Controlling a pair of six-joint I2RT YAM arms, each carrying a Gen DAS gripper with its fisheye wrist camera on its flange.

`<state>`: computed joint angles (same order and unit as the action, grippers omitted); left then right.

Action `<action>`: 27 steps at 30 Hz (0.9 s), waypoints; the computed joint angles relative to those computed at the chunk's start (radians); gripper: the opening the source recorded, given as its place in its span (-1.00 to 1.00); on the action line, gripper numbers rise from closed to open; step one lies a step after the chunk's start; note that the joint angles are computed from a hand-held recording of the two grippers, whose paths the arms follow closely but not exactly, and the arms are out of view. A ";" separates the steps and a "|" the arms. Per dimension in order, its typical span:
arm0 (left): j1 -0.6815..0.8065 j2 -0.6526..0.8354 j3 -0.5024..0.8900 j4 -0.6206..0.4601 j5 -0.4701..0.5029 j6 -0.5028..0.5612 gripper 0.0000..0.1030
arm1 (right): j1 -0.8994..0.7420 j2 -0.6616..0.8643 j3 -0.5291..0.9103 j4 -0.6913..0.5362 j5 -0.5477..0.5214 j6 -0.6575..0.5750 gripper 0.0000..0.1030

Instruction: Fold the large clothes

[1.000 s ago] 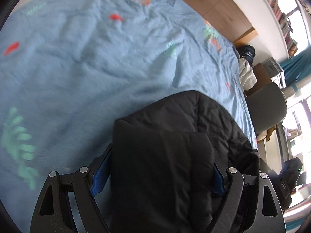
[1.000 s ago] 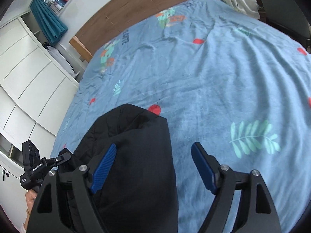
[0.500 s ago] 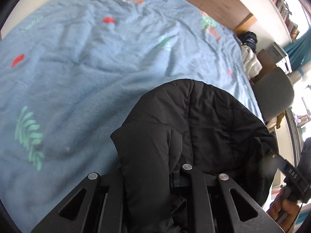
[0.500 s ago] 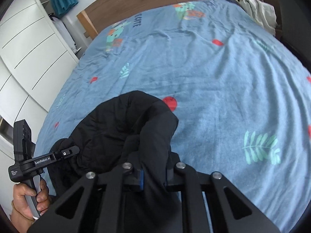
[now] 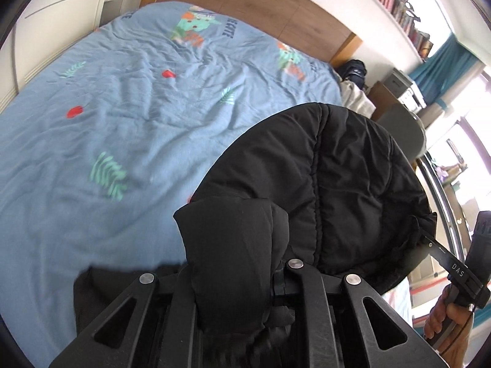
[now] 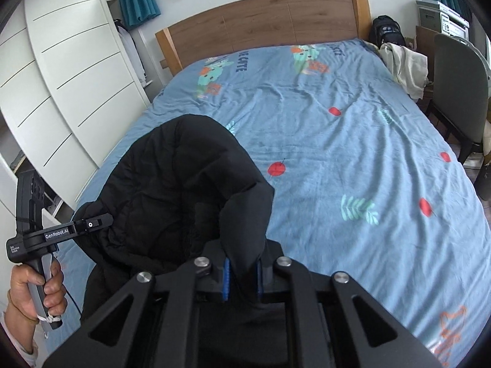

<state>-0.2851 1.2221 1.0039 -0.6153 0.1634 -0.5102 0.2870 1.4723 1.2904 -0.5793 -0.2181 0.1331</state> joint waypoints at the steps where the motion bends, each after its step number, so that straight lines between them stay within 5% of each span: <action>1: -0.025 -0.059 -0.027 -0.026 -0.019 -0.013 -0.69 | 0.004 -0.050 -0.043 0.003 0.000 0.001 -0.78; 6: -0.215 -0.296 -0.160 -0.121 -0.172 -0.131 -0.67 | 0.044 -0.396 -0.342 0.010 0.023 0.035 -0.78; 14: -0.707 -0.569 -0.447 -0.164 -0.509 -0.505 -0.50 | 0.003 -0.769 -0.776 0.047 -0.041 0.140 -0.77; 20: -1.066 -0.636 -0.537 -0.218 -0.785 -0.756 -0.40 | -0.079 -0.917 -0.908 0.032 -0.126 0.101 -0.70; 27: -1.394 -0.520 -0.518 -0.377 -0.964 -1.068 -0.20 | -0.208 -1.028 -0.952 -0.078 -0.234 -0.015 -0.61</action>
